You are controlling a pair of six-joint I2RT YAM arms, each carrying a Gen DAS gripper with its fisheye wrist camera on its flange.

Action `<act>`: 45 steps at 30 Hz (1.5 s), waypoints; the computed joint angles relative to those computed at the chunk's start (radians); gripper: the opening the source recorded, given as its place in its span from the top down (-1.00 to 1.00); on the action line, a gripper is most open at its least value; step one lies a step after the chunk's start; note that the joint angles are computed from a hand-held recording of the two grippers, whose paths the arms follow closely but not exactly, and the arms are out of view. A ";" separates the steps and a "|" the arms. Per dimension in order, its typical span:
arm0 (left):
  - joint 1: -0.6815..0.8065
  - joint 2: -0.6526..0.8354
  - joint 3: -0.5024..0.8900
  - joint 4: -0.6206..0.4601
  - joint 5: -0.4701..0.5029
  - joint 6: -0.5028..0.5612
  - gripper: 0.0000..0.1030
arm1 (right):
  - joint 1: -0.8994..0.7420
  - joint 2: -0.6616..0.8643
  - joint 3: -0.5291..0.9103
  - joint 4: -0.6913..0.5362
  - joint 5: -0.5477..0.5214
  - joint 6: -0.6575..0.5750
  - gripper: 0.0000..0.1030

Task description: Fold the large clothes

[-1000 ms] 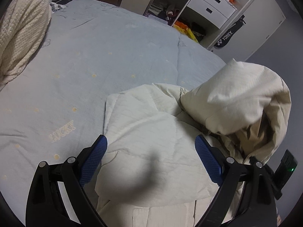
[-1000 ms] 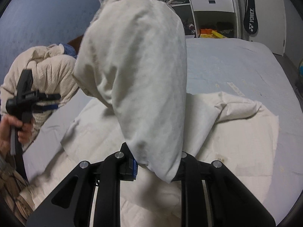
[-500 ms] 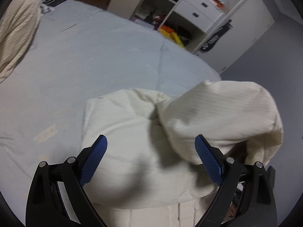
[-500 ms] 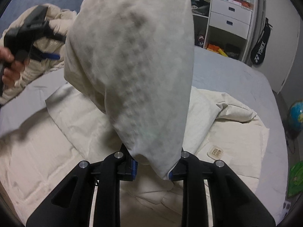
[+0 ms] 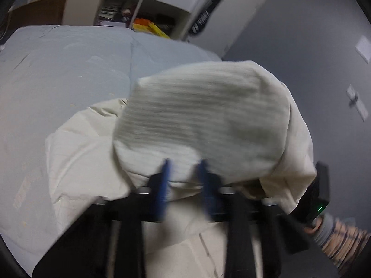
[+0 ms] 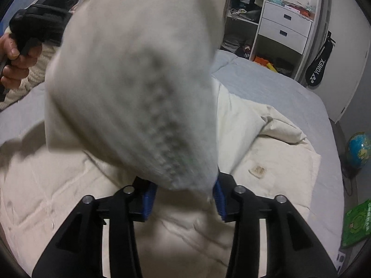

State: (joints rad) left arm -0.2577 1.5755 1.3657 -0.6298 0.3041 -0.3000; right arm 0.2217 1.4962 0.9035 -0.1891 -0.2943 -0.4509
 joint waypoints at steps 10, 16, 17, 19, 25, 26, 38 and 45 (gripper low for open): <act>-0.043 0.045 0.025 -0.143 0.024 0.072 0.99 | -0.146 -0.181 -0.038 -0.225 -0.093 0.058 -0.11; -0.003 0.049 0.031 -0.204 0.045 0.027 0.15 | -0.311 -0.128 0.078 -0.435 -0.382 0.308 -0.45; 0.024 0.035 0.029 -0.223 0.049 0.014 -0.47 | -0.333 -0.086 0.111 -0.462 -0.443 0.358 -0.45; 0.065 0.008 0.019 -0.223 0.077 -0.023 -0.62 | -0.359 -0.028 0.132 -0.465 -0.553 0.470 -0.45; 0.162 -0.070 -0.050 -0.084 0.297 -0.166 -0.62 | -0.358 0.045 0.087 -0.278 -0.663 0.827 -0.45; 0.152 -0.077 -0.058 -0.050 0.309 -0.195 -0.62 | -0.348 0.058 0.086 -0.262 -0.647 0.865 -0.45; 0.038 0.016 -0.019 0.042 0.270 -0.262 0.34 | -0.218 0.098 -0.008 0.000 -0.620 1.250 -0.45; 0.068 -0.022 -0.047 0.012 0.284 -0.222 0.69 | -0.222 0.054 -0.035 0.039 -0.606 1.360 -0.48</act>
State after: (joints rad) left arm -0.1901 1.5534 1.3185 -0.6182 0.5885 -0.5217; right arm 0.0001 1.5505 0.8683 -0.1505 -0.9003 0.9092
